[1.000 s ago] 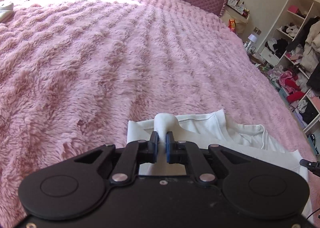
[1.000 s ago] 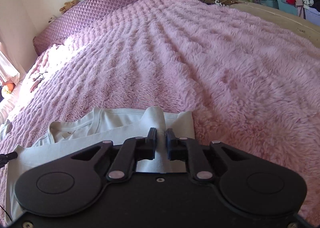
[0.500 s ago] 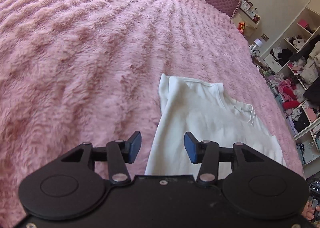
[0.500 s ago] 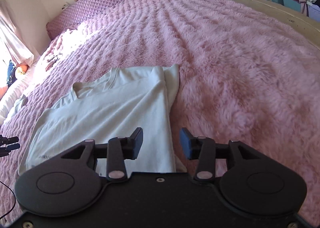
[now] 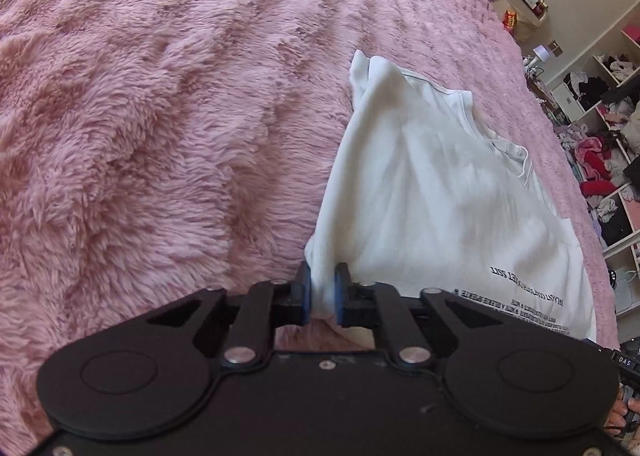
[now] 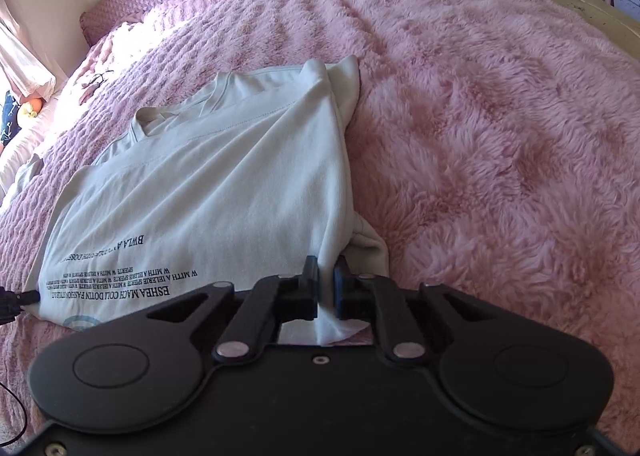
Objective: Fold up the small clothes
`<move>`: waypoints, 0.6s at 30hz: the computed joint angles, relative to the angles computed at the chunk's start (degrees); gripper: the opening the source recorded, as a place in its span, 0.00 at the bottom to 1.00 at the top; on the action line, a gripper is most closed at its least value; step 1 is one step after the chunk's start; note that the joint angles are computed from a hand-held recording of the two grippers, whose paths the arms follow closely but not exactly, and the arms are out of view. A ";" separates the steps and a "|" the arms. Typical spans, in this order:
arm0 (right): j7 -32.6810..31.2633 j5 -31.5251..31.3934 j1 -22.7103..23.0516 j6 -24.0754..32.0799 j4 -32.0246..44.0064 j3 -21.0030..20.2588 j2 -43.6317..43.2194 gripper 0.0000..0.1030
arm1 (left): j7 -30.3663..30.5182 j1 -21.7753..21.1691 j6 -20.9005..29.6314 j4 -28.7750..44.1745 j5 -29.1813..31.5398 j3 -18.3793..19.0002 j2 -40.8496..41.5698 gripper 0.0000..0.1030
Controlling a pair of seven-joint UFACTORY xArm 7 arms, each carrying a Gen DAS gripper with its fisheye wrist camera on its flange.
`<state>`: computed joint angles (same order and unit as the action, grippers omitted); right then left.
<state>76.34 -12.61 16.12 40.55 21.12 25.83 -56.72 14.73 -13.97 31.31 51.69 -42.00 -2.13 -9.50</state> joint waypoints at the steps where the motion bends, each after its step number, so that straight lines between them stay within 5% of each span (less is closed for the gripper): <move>1: 0.30 -0.18 -0.03 0.57 0.25 0.16 -1.21 0.05 | 0.59 -0.03 0.15 0.14 -0.24 0.14 -0.48 0.07; 7: -1.90 1.92 2.88 7.02 0.16 -1.42 -9.06 0.02 | 6.36 0.43 6.20 1.78 -2.37 2.56 -3.83 0.06; 10: -2.49 4.06 3.82 7.30 -2.76 -2.13 -8.91 0.01 | 4.90 1.30 7.94 1.22 4.32 1.06 -2.27 0.07; 15: -0.19 5.27 4.09 3.30 -7.38 -2.25 -9.41 0.00 | 5.78 1.72 5.89 -0.80 0.12 1.07 0.60 0.14; 17: -1.82 4.78 4.33 5.84 -5.59 -2.73 -8.74 0.01 | 4.65 2.44 7.70 -0.50 0.72 1.25 -0.71 0.16; 18: -2.64 4.40 3.91 8.76 -3.19 -2.44 -7.70 0.09 | 2.76 2.94 8.17 -0.54 2.09 1.11 -2.06 0.15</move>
